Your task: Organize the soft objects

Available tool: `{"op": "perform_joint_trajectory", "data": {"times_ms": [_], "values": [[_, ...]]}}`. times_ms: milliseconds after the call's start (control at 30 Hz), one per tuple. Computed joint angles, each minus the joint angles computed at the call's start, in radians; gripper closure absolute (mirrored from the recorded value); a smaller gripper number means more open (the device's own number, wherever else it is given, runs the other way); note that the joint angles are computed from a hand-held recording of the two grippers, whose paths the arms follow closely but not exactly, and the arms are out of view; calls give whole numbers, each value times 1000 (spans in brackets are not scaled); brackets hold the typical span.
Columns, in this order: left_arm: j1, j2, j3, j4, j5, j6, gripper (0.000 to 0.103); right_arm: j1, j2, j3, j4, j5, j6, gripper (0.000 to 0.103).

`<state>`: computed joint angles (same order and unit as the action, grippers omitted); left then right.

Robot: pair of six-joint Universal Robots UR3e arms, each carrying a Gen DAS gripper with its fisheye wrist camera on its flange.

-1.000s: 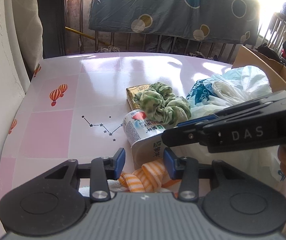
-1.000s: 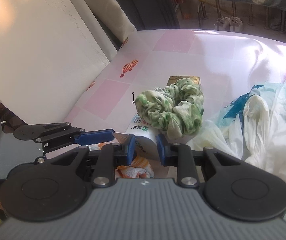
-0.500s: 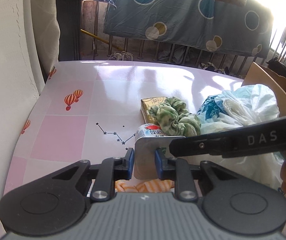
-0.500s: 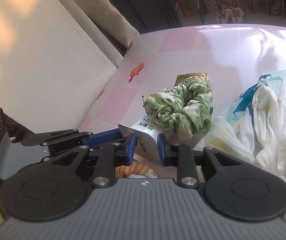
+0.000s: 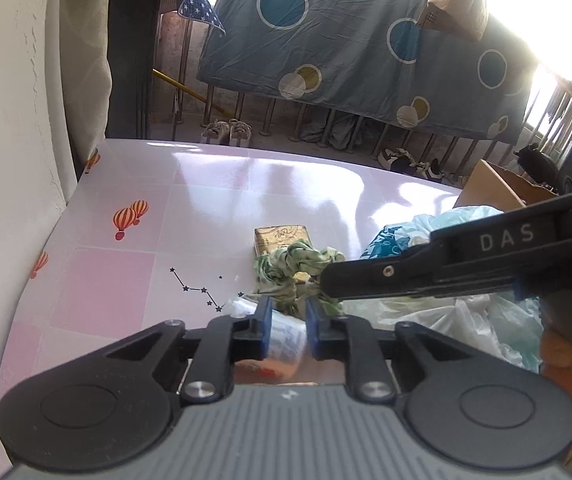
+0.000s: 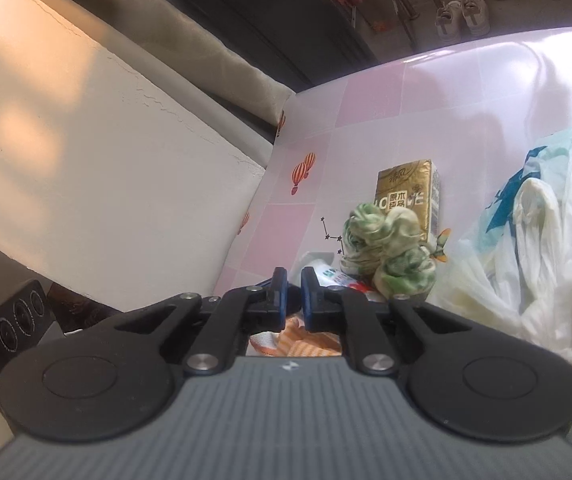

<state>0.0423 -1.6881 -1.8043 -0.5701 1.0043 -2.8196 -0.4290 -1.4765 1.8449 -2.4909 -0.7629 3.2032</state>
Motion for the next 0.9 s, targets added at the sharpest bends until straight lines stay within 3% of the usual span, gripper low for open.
{"op": "perform_joint_trajectory", "data": {"times_ms": [67,300,433,533,667,900], "values": [[4,9,-19,17,14,4,71,-15,-13,1,29,-16,0,94],[52,13,-44,22,23,-2,64,-17,8,-18,93,-24,4,93],[45,-16,-23,59,73,-24,63,32,88,-106,103,-23,63,89],[33,-39,-4,67,113,-19,63,91,183,-239,146,-54,117,81],[26,-58,-10,93,137,-10,65,189,345,-507,243,-176,164,77],[16,-84,-3,74,142,-8,71,297,613,-964,492,-349,195,77]]}}
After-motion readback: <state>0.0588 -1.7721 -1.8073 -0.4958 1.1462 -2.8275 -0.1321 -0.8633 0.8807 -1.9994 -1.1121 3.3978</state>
